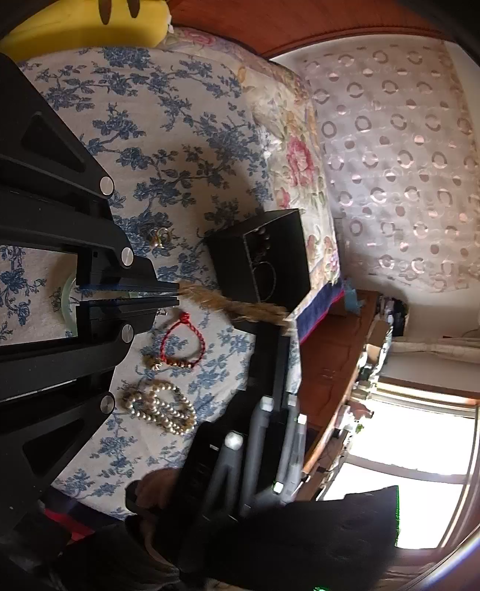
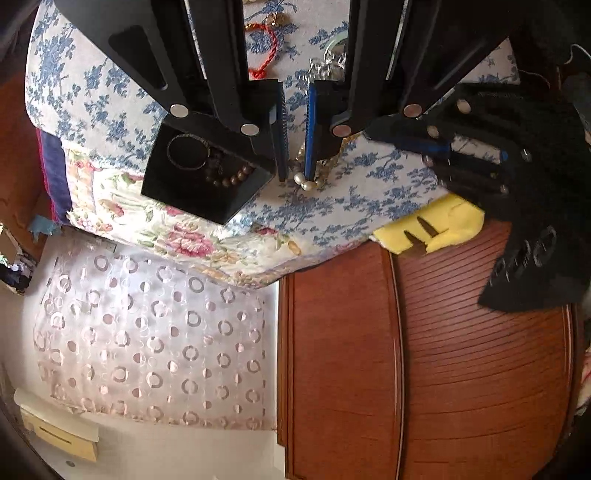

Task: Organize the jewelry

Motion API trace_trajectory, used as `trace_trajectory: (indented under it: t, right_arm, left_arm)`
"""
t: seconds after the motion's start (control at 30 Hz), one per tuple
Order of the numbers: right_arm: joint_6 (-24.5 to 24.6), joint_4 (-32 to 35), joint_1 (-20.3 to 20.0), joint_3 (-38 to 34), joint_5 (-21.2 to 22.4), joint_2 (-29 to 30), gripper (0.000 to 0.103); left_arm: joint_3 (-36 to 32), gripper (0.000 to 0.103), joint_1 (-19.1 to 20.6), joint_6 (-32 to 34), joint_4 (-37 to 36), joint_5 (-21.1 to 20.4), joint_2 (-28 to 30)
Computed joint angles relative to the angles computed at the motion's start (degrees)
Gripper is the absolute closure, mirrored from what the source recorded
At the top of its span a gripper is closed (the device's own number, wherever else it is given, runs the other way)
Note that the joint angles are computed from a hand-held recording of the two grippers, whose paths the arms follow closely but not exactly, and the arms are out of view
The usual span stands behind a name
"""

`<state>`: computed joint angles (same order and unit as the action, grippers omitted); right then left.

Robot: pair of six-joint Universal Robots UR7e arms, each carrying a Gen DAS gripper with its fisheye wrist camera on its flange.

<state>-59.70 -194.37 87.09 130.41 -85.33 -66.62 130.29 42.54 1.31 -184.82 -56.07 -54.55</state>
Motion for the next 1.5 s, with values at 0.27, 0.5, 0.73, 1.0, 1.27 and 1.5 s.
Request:
trace_trajectory:
  t: [0.27,0.5,0.73,1.0,1.27,1.5]
  right_arm:
    - [2.36,-1.83,0.10,-0.93,0.71,-0.27,0.094]
    - [1.64,-0.67,-0.22,-2.61,-0.77,-0.31,0.097]
    - [1.11,1.03,0.26,-5.15,-1.58,0.04,0.097]
    - [2.35,4.53,2.44,-9.81,-0.16,-1.58,0.097]
    - [3.28,7.04,4.19,-15.02,1.33,-2.45,0.097]
    - [2.97,9.65,4.48,-18.89,0.75,-1.02,0.097]
  left_arm:
    - [0.24,0.101,0.70,0.64,-1.10,-0.82,0.12]
    - [-0.24,0.102,0.61,1.70,-4.24,-0.67,0.23]
    - [-2.01,0.102,1.43,2.72,-4.86,-1.50,-0.24]
    - [-6.17,0.102,2.33,4.46,-3.44,-1.98,0.09]
    - [-10.16,0.102,2.92,5.96,-2.81,-2.99,0.93]
    - [-14.00,0.102,3.53,7.74,-3.58,-2.88,2.75]
